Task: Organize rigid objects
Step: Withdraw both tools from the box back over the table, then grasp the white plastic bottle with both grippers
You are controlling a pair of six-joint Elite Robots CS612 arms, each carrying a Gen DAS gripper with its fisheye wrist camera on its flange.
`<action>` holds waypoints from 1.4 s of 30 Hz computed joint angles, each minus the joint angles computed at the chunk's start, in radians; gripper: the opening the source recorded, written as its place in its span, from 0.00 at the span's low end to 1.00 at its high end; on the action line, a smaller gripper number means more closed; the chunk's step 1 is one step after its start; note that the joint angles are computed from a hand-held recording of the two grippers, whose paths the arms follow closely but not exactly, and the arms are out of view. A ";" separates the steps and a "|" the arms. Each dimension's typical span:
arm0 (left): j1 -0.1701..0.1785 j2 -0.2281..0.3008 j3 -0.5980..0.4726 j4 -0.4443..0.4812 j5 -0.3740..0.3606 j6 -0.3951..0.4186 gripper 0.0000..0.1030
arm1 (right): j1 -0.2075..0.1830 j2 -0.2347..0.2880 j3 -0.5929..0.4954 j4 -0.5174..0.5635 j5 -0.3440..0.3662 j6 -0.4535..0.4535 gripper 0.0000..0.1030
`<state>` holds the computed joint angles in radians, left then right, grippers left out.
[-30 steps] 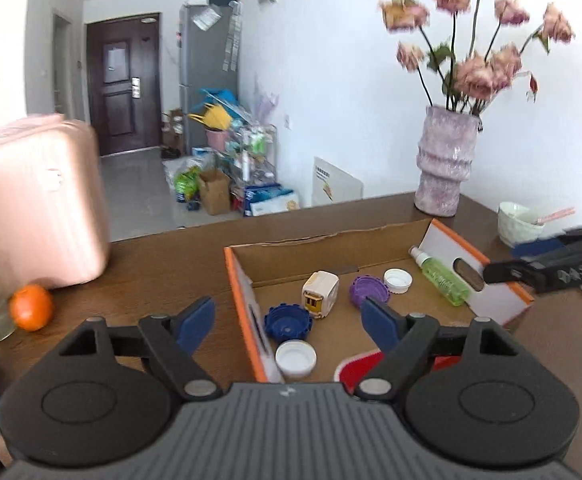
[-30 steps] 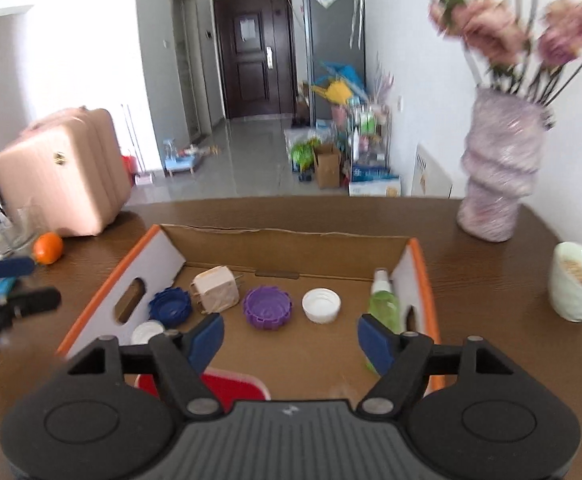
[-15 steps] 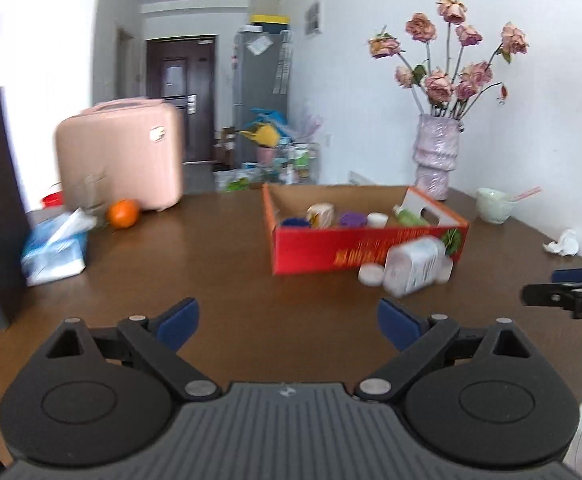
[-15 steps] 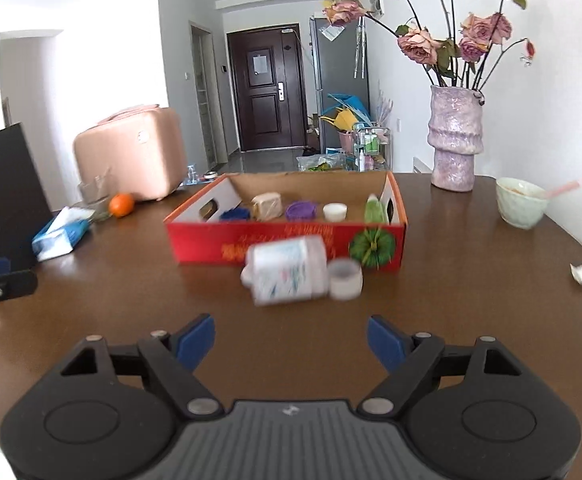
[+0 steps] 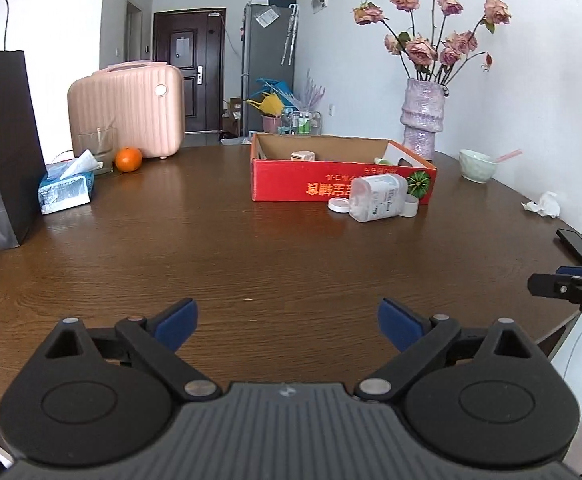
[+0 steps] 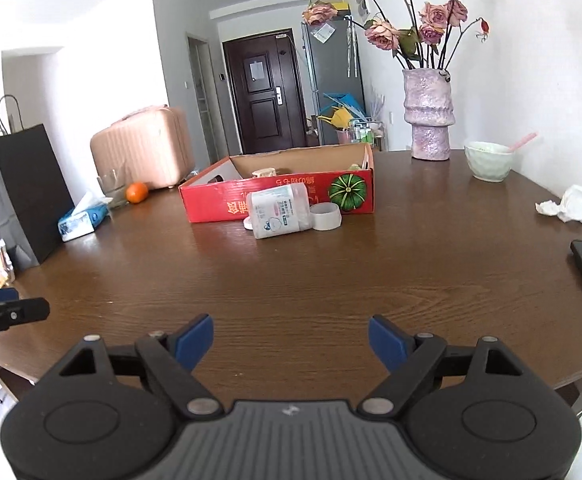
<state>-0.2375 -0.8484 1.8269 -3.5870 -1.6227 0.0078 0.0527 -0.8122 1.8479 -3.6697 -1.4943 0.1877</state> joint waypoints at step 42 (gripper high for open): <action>0.018 0.388 -0.804 0.536 -0.464 -0.264 0.35 | -0.083 0.301 -0.684 0.463 0.323 0.177 0.34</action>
<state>-0.2192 -0.4605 1.0228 -3.0515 -2.0868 -0.2561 -0.0305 -0.5112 1.1639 -3.2068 -1.1711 0.3643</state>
